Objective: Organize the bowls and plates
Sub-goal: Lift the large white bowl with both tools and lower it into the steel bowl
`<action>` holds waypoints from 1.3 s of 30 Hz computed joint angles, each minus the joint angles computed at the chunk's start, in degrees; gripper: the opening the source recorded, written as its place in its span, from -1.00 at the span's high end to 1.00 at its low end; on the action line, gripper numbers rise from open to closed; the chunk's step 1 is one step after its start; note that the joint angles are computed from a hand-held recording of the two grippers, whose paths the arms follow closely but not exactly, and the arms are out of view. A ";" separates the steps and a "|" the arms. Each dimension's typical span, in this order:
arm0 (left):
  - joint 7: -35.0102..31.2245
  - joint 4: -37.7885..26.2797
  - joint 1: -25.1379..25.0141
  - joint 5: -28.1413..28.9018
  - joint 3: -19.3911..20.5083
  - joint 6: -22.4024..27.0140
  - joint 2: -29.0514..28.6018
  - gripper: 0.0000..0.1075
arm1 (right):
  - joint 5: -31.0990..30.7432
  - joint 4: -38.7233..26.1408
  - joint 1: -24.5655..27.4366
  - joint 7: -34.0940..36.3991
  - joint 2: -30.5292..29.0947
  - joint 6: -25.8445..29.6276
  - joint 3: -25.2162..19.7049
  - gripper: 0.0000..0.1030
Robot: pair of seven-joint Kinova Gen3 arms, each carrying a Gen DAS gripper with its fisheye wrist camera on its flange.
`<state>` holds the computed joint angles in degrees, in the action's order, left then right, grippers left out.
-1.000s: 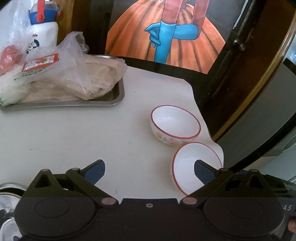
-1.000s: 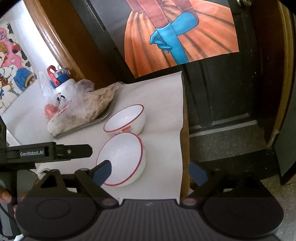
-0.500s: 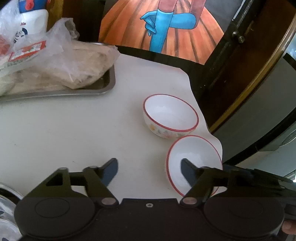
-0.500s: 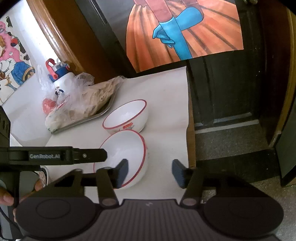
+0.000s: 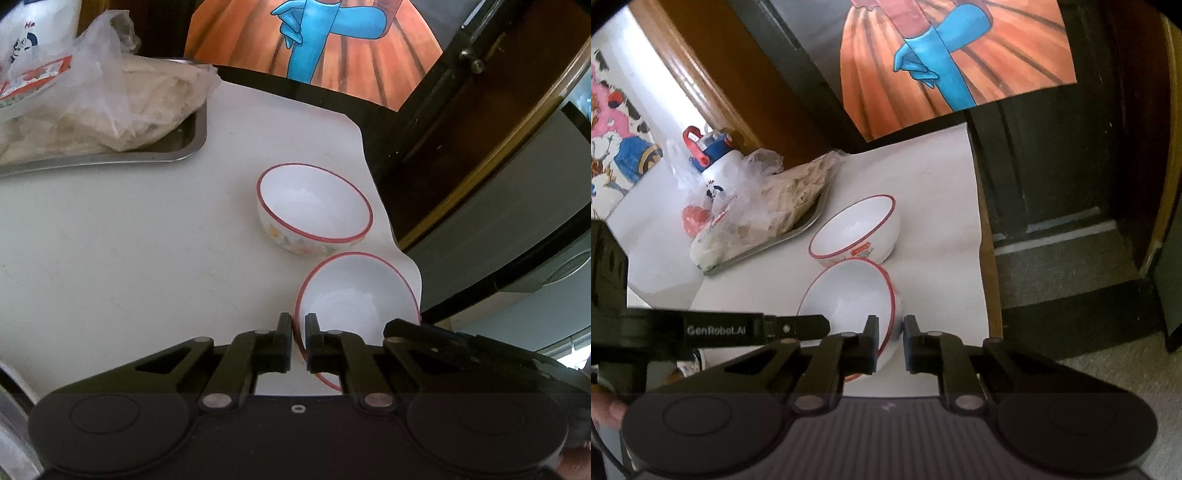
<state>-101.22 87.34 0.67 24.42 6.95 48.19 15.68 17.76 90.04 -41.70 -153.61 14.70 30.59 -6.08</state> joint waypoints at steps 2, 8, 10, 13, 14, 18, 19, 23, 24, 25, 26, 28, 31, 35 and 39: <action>-0.10 0.16 -0.32 0.31 -0.02 0.87 -0.55 0.89 | -1.96 0.41 0.86 0.35 -0.57 -0.05 -0.72 0.76; -1.09 1.83 -0.87 0.96 -0.65 3.21 -4.34 0.90 | -0.83 0.22 -0.92 -2.23 -3.21 2.65 -1.39 0.78; -1.96 3.16 -1.07 1.33 -1.12 3.79 -6.62 0.90 | 1.19 -0.58 -2.22 -3.68 -4.17 4.67 -2.05 0.78; -3.26 5.39 -1.50 2.32 -2.34 4.96 -10.65 0.90 | 4.09 -2.17 -4.10 -5.83 -5.32 7.85 -3.60 0.78; -3.69 6.16 -1.68 2.81 -2.88 5.38 -12.03 0.90 | 4.84 -2.93 -4.66 -6.21 -5.54 9.07 -4.23 0.78; -4.21 8.97 -2.19 2.93 -5.49 8.70 -18.35 0.90 | 6.12 -5.38 -6.77 -7.27 -6.18 12.76 -6.88 0.78; -3.85 9.54 -2.12 2.25 -6.03 9.48 -19.76 0.90 | 6.51 -5.93 -7.50 -7.56 -6.21 13.52 -7.42 0.78; -4.16 12.96 -2.05 0.47 -8.78 11.61 -26.26 0.90 | 6.96 -7.93 -10.08 -7.90 -5.87 16.28 -9.05 0.78; -4.09 13.87 -2.03 0.01 -9.42 12.17 -27.84 0.90 | 6.80 -8.12 -10.64 -8.02 -5.80 16.73 -9.33 0.78; -4.68 14.61 -1.96 -0.19 -10.36 12.90 -29.16 0.90 | 6.55 -8.44 -11.18 -8.02 -5.62 17.05 -9.62 0.78; -4.69 15.27 -1.96 -0.70 -10.90 13.50 -30.35 0.90 | 6.20 -8.77 -11.67 -7.80 -5.40 17.48 -9.87 0.78; -4.76 16.58 -1.97 -1.25 -12.11 14.51 -32.33 0.90 | 4.92 -10.28 -12.56 -6.78 -4.30 19.10 -10.27 0.78; -3.62 17.66 -2.22 -3.74 -12.14 15.81 -34.15 0.90 | 3.20 -11.76 -13.93 -5.68 -2.98 20.78 -10.28 0.78; -3.14 19.41 -2.17 -6.10 -12.52 16.71 -35.14 0.90 | 2.14 -14.59 -15.93 -3.88 -1.10 23.95 -9.76 0.78; -3.18 20.29 -2.32 -6.87 -13.02 17.65 -34.06 0.89 | 1.06 -16.82 -17.13 -2.10 0.17 26.94 -8.94 0.78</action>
<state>-104.40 107.63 -1.64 17.55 -6.07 65.84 -18.38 18.81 73.22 -58.83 -155.71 14.87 57.53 -15.01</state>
